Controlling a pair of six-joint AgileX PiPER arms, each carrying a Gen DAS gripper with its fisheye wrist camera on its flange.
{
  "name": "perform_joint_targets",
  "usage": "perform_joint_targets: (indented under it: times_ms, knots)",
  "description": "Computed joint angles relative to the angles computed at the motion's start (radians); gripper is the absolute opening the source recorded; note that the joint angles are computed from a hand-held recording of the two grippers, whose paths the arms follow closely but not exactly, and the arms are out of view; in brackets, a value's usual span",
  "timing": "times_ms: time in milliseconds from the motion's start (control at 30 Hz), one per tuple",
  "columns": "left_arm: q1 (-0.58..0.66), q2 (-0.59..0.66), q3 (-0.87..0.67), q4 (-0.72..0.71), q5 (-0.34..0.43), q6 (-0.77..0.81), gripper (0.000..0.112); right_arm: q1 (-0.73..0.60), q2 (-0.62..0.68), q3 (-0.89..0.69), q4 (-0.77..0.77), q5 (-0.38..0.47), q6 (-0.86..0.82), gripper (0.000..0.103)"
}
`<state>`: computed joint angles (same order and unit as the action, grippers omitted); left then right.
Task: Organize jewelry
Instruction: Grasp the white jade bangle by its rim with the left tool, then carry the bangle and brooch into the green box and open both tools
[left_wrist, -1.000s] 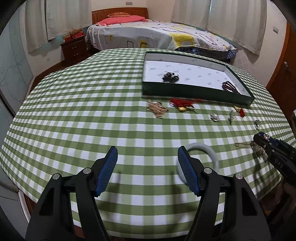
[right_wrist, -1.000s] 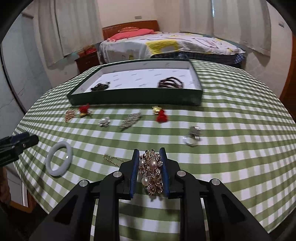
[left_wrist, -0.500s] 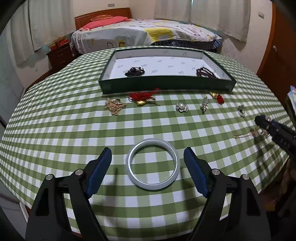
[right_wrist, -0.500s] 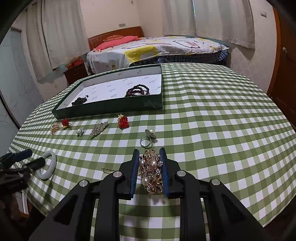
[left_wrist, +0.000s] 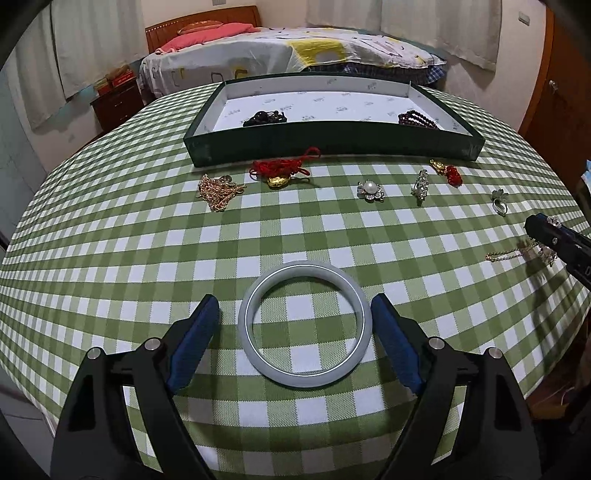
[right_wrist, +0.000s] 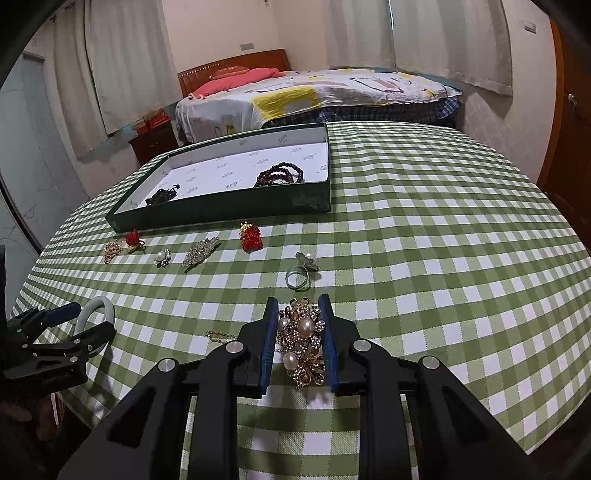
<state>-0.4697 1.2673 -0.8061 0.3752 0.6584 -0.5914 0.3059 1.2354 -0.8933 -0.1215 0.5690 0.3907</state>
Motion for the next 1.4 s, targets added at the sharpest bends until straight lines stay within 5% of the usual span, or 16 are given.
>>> perform_joint_targets:
  times_ms: [300, 900, 1200, 1400]
  knots:
    - [0.008, -0.02, 0.018, -0.039, -0.033, 0.054, 0.07, 0.002, 0.0, 0.003, -0.001, -0.002, 0.002, 0.023]
    - [0.029, -0.054, 0.025, -0.049, -0.036, 0.071, 0.069, 0.051, -0.012, -0.012, -0.057, 0.014, 0.055, 0.023]
    - [0.102, -0.106, -0.076, -0.141, -0.027, 0.192, 0.069, 0.096, 0.002, -0.172, -0.055, 0.055, 0.023, 0.023]
    - [0.163, -0.018, -0.239, -0.227, -0.059, 0.313, 0.069, 0.115, 0.107, -0.356, -0.033, 0.052, -0.044, 0.023]
